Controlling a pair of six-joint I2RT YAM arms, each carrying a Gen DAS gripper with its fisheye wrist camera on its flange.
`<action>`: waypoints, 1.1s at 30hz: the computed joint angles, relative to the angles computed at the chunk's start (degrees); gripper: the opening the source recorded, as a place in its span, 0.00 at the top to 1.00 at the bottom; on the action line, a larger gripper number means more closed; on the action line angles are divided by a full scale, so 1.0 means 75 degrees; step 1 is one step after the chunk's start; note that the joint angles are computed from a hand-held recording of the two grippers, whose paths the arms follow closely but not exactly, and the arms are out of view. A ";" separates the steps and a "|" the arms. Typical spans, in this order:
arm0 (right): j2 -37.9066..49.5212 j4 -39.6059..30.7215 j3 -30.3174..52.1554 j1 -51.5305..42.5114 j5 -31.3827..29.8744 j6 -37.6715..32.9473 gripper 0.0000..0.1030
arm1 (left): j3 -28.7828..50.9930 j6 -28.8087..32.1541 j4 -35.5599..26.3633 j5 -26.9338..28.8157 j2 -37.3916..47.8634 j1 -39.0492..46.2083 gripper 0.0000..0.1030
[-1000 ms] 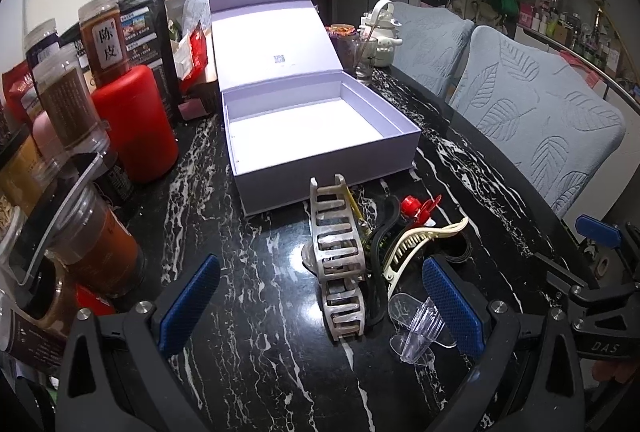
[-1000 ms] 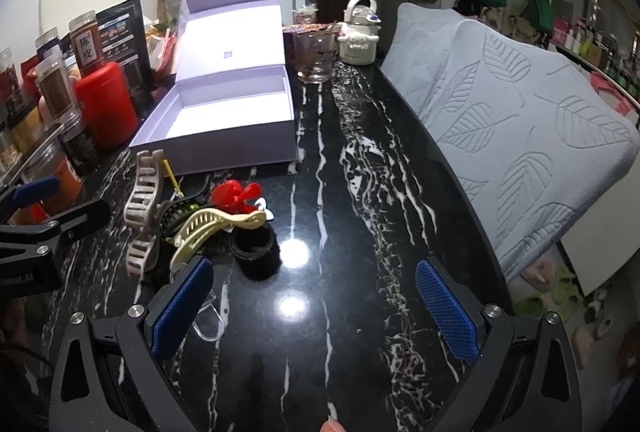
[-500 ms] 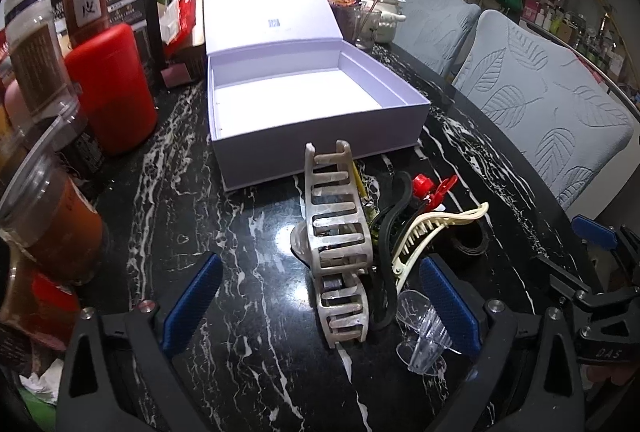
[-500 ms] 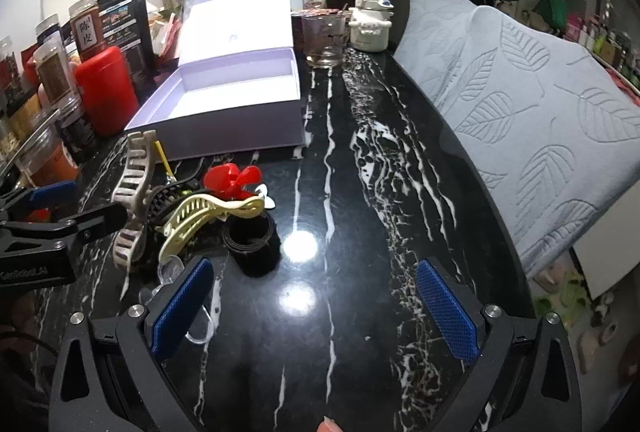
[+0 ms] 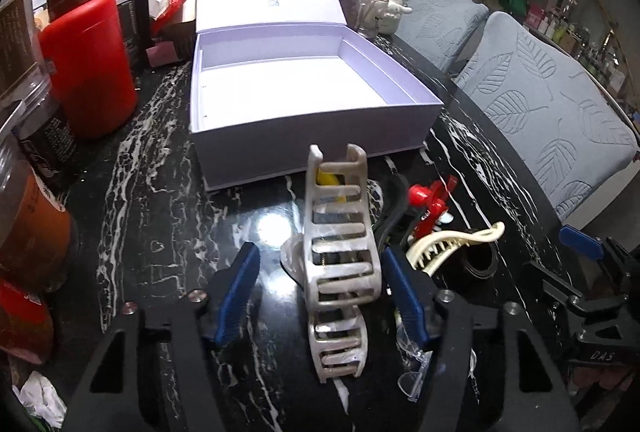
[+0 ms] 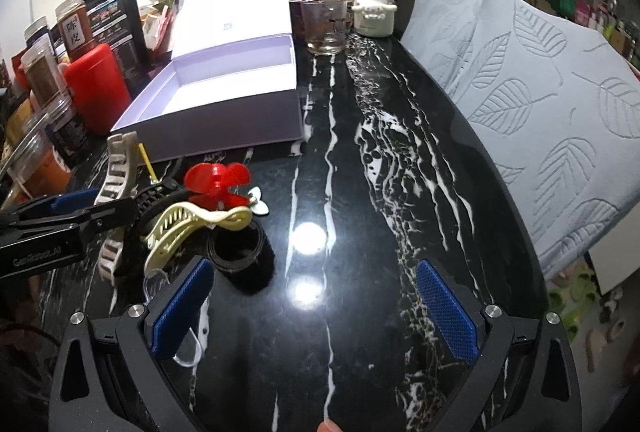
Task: Organize rigid objects
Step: 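Grasp the white pearl claw clip with the left gripper while the right gripper approaches the black ring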
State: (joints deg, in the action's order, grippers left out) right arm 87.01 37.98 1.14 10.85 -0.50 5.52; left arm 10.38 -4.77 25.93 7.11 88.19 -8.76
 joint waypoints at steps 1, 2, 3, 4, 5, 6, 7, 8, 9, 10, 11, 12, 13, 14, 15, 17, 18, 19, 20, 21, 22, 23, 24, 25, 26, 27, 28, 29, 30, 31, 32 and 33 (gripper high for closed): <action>0.0033 0.0011 0.0028 -0.0025 -0.0033 -0.0009 0.00 | -0.0001 0.0030 -0.0024 0.0037 -0.0031 0.0068 0.43; 0.0087 0.0020 0.0076 -0.0063 -0.0082 -0.0032 0.00 | 0.0001 0.0068 -0.0055 0.0118 -0.0071 0.0171 0.44; 0.0117 0.0022 0.0102 -0.0078 -0.0111 -0.0041 0.00 | -0.0005 0.0111 -0.0089 0.0213 -0.0115 0.0284 0.45; 0.0152 0.0011 0.0136 -0.0082 -0.0128 -0.0042 0.00 | -0.0019 0.0145 -0.0101 0.0246 -0.0142 0.0351 0.47; 0.0200 0.0002 0.0180 -0.0093 -0.0144 -0.0054 0.00 | -0.0024 0.0189 -0.0089 0.0242 -0.0147 0.0409 0.48; 0.0234 0.0000 0.0205 -0.0084 -0.0151 -0.0054 0.00 | -0.0044 0.0228 -0.0044 0.0218 -0.0146 0.0455 0.49; 0.0282 0.0003 0.0236 -0.0062 -0.0146 -0.0053 0.00 | -0.0044 0.0257 -0.0012 0.0199 -0.0119 0.0490 0.50; 0.0317 -0.0006 0.0266 -0.0029 -0.0127 -0.0043 0.00 | -0.0046 0.0281 -0.0003 0.0211 -0.0106 0.0540 0.50; 0.0338 -0.0019 0.0287 0.0003 -0.0109 -0.0039 0.00 | -0.0058 0.0315 -0.0001 0.0292 -0.0110 0.0633 0.51; 0.0356 -0.0031 0.0307 0.0044 -0.0089 -0.0031 0.00 | -0.0045 0.0358 0.0002 0.0370 -0.0078 0.0712 0.51; 0.0371 -0.0041 0.0327 0.0070 -0.0081 -0.0025 0.00 | -0.0032 0.0391 0.0016 0.0407 -0.0029 0.0757 0.51; 0.0383 -0.0053 0.0343 0.0095 -0.0075 -0.0015 0.00 | -0.0012 0.0418 0.0057 0.0412 0.0063 0.0778 0.51; 0.0389 -0.0073 0.0363 0.0130 -0.0057 0.0000 0.00 | 0.0017 0.0436 0.0089 0.0399 0.0170 0.0774 0.51; 0.0375 -0.0093 0.0367 0.0152 -0.0037 0.0008 0.00 | 0.0052 0.0446 0.0145 0.0371 0.0318 0.0758 0.51; 0.0371 -0.0107 0.0376 0.0161 -0.0020 0.0004 0.00 | 0.0083 0.0444 0.0226 0.0341 0.0478 0.0736 0.51; 0.0341 -0.0133 0.0375 0.0208 0.0049 0.0015 0.00 | 0.0146 0.0424 0.0391 0.0313 0.0770 0.0706 0.51; 0.0330 -0.0164 0.0391 0.0229 0.0076 0.0025 0.00 | 0.0184 0.0408 0.0494 0.0319 0.0935 0.0706 0.51; 0.0329 -0.0170 0.0386 0.0235 0.0103 0.0027 0.00 | 0.0187 0.0382 0.0623 0.0363 0.1038 0.0723 0.51; 0.0366 -0.0164 0.0408 0.0226 0.0113 0.0017 0.00 | 0.0209 0.0368 0.0738 0.0400 0.1146 0.0743 0.51; 0.0377 -0.0169 0.0410 0.0222 0.0125 0.0021 0.00 | 0.0249 0.0392 0.0803 0.0436 0.1230 0.0781 0.51; 0.0396 -0.0165 0.0408 0.0213 0.0133 0.0028 0.00 | 0.0271 0.0403 0.0909 0.0451 0.1333 0.0797 0.51; 0.0422 -0.0139 0.0397 0.0188 0.0118 0.0019 0.00 | 0.0322 0.0414 0.1000 0.0446 0.1479 0.0799 0.51; 0.0444 -0.0110 0.0386 0.0186 0.0119 0.0016 0.00 | 0.0350 0.0432 0.1130 0.0542 0.1628 0.0847 0.56; 0.0471 -0.0066 0.0368 0.0200 0.0138 0.0014 0.00 | 0.0353 0.0418 0.1177 0.0651 0.1671 0.0898 0.59; 0.0452 -0.0079 0.0356 0.0219 0.0158 0.0020 0.00 | 0.0343 0.0388 0.1198 0.0652 0.1672 0.0916 0.65; 0.0437 -0.0086 0.0340 0.0250 0.0187 0.0026 0.00 | 0.0316 0.0388 0.1218 0.0583 0.1646 0.0896 0.65; 0.0433 -0.0073 0.0320 0.0260 0.0192 0.0019 0.00 | 0.0267 0.0403 0.1258 0.0544 0.1611 0.0885 0.65; 0.0443 -0.0041 0.0296 0.0279 0.0192 0.0021 0.00 | 0.0192 0.0448 0.1283 0.0603 0.1539 0.0936 0.65; 0.0455 -0.0020 0.0289 0.0299 0.0185 0.0028 0.00 | 0.0142 0.0479 0.1248 0.0688 0.1451 0.1003 0.65; 0.0477 0.0023 0.0273 0.0312 0.0157 0.0030 0.00 | 0.0079 0.0504 0.1224 0.0768 0.1349 0.1078 0.66; 0.0532 0.0089 0.0265 0.0317 0.0104 0.0036 0.00 | 0.0010 0.0529 0.1167 0.0816 0.1203 0.1162 0.66; 0.0581 0.0128 0.0270 0.0324 0.0053 0.0049 0.00 | -0.0052 0.0575 0.1063 0.0831 0.1027 0.1247 0.66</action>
